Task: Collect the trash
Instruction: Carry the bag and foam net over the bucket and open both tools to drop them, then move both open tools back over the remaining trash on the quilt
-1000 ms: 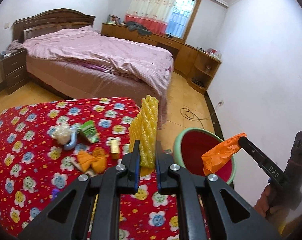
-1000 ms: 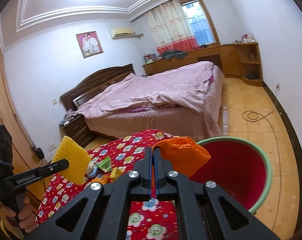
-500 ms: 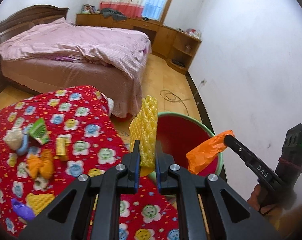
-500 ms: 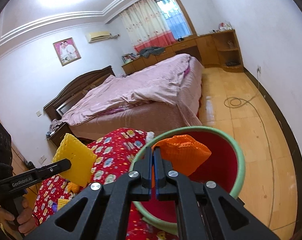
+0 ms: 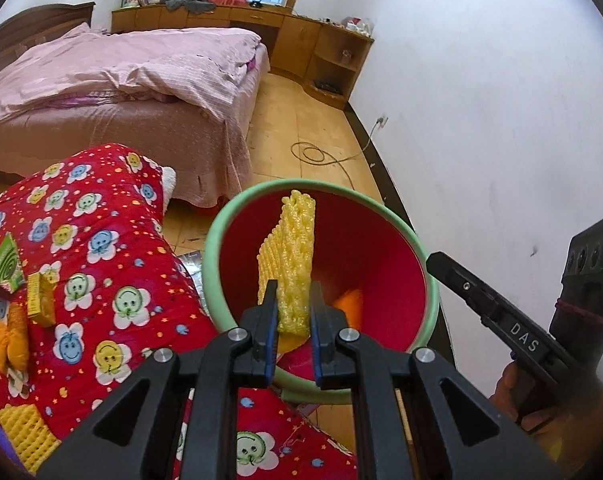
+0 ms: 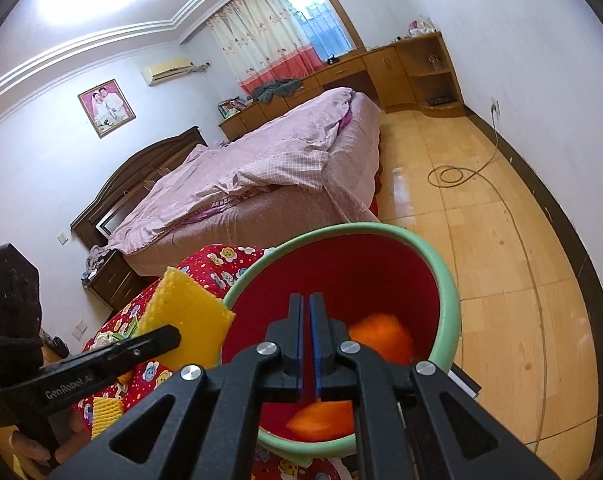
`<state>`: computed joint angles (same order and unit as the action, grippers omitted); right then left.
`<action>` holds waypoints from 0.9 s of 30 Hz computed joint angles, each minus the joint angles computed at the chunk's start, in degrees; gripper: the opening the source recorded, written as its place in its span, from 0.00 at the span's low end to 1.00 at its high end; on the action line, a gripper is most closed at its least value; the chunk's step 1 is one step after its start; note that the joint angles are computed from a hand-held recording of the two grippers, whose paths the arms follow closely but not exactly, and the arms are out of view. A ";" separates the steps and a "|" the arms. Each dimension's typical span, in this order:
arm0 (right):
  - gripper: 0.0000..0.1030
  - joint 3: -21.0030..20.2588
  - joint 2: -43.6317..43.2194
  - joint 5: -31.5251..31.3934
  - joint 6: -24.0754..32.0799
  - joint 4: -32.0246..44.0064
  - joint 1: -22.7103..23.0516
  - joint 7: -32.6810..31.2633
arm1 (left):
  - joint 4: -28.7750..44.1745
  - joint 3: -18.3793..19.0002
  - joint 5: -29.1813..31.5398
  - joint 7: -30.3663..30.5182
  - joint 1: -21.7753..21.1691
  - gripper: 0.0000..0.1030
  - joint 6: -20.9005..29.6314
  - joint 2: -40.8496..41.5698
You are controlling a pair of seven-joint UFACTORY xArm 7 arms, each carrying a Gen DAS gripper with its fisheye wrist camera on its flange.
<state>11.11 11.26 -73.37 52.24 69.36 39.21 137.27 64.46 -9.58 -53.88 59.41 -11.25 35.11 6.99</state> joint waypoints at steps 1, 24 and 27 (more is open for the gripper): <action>0.07 -0.02 -0.10 0.02 -0.06 -0.26 -0.03 0.28 | -0.06 -0.04 0.32 -0.25 -0.10 0.18 0.07 0.05; 0.47 0.18 3.55 1.71 3.06 6.29 4.30 -1.75 | -7.48 4.81 -2.74 1.47 2.05 0.40 -1.76 -7.34; 0.51 -0.26 4.62 2.02 3.01 7.95 5.27 -2.58 | -8.34 5.79 -2.63 1.34 2.74 0.40 -2.06 -8.18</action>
